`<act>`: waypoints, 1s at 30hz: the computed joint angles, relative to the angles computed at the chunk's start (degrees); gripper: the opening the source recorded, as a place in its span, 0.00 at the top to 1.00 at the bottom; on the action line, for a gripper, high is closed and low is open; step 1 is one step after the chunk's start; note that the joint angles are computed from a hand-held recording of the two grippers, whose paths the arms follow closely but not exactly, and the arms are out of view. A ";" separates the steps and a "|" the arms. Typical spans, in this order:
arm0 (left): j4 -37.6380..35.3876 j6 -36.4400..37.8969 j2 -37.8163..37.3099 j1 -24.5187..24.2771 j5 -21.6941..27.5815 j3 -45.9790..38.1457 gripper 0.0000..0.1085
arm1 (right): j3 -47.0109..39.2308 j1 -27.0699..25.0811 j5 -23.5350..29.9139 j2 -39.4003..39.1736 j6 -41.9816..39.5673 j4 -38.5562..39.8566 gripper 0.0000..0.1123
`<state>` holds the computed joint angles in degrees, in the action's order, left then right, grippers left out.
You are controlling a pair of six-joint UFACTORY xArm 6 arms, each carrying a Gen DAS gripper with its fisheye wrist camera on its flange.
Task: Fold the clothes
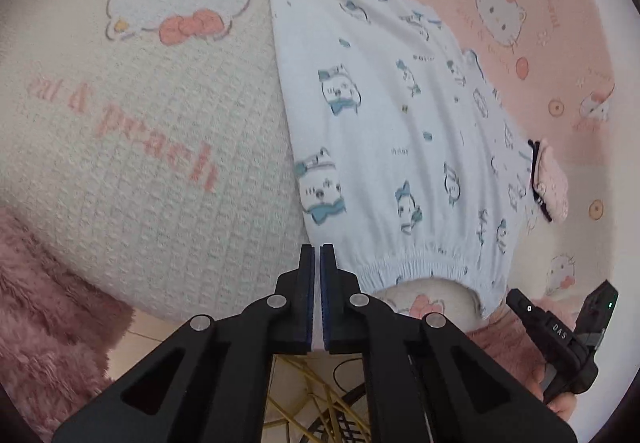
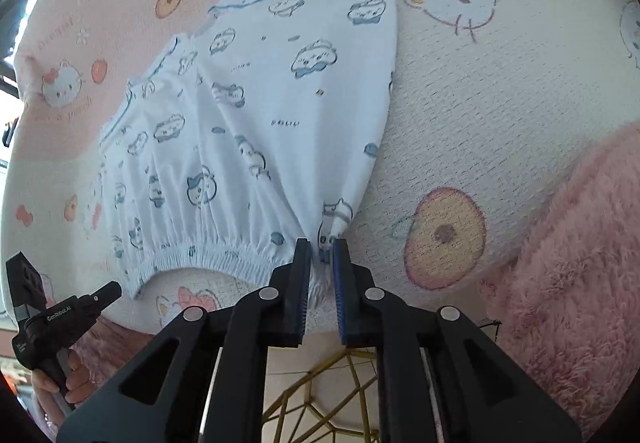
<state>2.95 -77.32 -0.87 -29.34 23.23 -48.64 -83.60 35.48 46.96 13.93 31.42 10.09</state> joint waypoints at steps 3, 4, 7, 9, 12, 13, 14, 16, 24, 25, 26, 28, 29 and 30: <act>-2.85 3.21 2.08 2.41 -1.20 -1.45 0.76 | 1.35 -1.14 -2.87 -0.95 1.66 -2.73 0.79; -3.50 3.99 2.40 2.75 -2.68 -1.16 0.69 | 0.73 -1.65 -2.86 -0.12 1.03 -1.99 0.79; -2.69 4.15 4.51 3.82 -2.99 -2.58 0.49 | -0.31 -5.69 -1.65 2.11 -6.80 4.93 0.79; 2.10 0.33 6.74 4.23 -3.62 -4.67 0.49 | -5.38 -7.20 0.07 6.69 -9.50 7.46 0.79; 6.10 -2.09 7.69 4.52 -1.08 -6.34 0.62 | -11.99 -7.43 1.83 12.64 -9.72 8.98 0.77; 6.76 -2.37 7.70 4.43 -0.38 -6.46 0.69 | -13.24 -7.07 0.69 14.11 -11.38 9.86 0.78; 7.39 -2.62 7.71 4.34 0.33 -6.58 0.87 | -15.42 -6.75 0.46 16.09 -12.21 10.44 0.88; 7.23 -2.46 7.27 4.30 0.48 -5.95 0.97 | -17.09 -6.21 2.05 17.26 -13.96 10.48 0.96; 8.98 -2.25 3.26 3.85 7.87 -3.82 0.94 | -20.73 -4.51 4.68 19.33 -6.23 -4.36 0.97; 7.09 -1.84 3.26 4.01 6.09 -2.81 0.93 | -20.25 -4.72 4.30 19.05 -6.32 -3.56 0.97; 7.61 -3.75 2.47 4.23 4.49 -1.66 0.93 | -19.89 -4.90 4.04 18.83 -6.29 -2.92 0.97; 7.90 -8.69 0.17 4.47 1.01 1.37 0.90 | -19.70 -4.91 3.47 18.71 -4.18 -3.98 0.94; 8.84 -12.02 -1.16 4.56 -0.93 3.10 0.87 | -18.38 -4.89 2.60 17.64 -2.55 -5.37 0.93; 7.75 -12.96 -2.36 4.42 -3.39 5.01 0.81 | -16.42 -4.94 0.89 16.25 -1.99 -5.40 0.91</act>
